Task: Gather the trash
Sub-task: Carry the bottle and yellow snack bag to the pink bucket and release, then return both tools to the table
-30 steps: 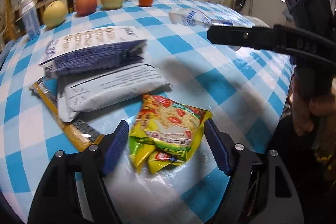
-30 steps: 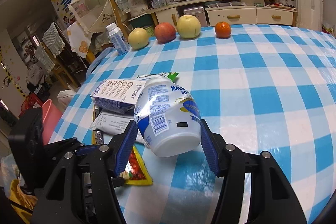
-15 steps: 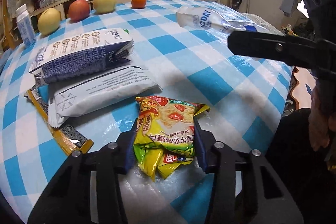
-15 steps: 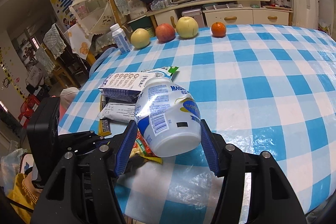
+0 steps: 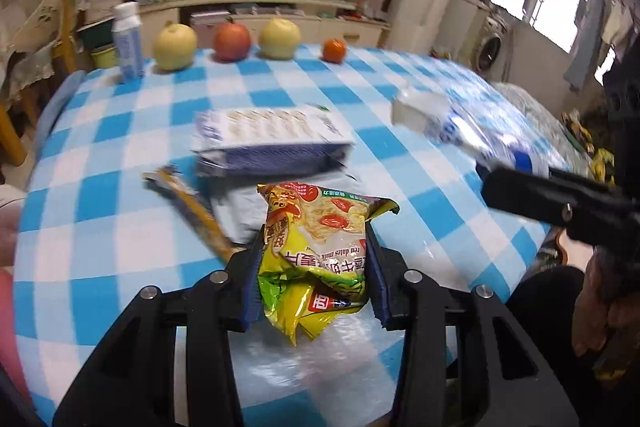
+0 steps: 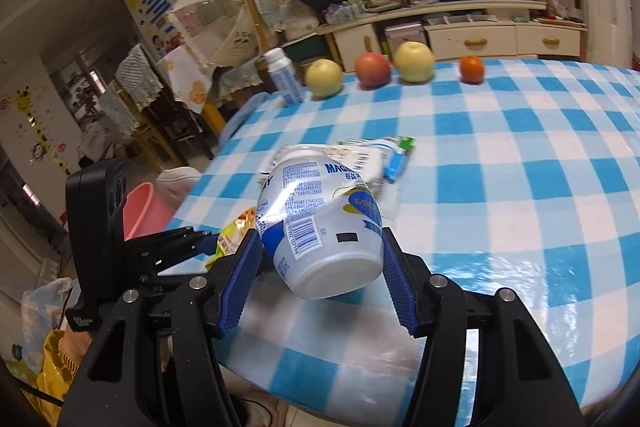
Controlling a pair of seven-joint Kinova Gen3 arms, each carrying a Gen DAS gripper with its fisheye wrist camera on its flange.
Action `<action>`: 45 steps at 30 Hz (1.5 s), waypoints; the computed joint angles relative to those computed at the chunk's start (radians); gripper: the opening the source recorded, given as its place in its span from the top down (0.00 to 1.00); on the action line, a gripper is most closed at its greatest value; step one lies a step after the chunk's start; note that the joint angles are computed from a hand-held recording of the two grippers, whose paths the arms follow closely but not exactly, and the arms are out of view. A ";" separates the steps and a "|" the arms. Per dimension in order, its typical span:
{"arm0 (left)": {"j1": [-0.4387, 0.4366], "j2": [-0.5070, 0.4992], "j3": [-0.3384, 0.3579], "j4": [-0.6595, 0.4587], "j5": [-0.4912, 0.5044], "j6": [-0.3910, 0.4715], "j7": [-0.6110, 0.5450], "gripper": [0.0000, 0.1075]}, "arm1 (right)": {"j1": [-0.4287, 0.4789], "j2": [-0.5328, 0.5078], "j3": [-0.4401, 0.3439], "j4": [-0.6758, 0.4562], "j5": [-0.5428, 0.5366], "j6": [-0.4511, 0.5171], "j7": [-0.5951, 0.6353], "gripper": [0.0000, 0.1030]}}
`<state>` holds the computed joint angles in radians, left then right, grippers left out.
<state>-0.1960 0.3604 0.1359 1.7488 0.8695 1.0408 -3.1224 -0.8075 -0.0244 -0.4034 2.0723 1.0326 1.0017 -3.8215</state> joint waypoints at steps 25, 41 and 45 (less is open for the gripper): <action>-0.276 0.154 -0.089 -0.298 0.096 -0.363 0.741 0.58 | 0.218 0.704 -0.189 -0.962 0.080 -0.244 0.916 0.40; -0.478 0.164 0.219 -0.199 0.204 -0.609 0.521 0.18 | -0.024 0.648 0.197 -0.855 -0.072 -0.248 0.825 0.12; -0.477 0.144 0.216 -0.161 0.319 -0.562 0.368 0.18 | -0.075 0.594 0.253 -0.767 -0.059 -0.228 0.761 0.12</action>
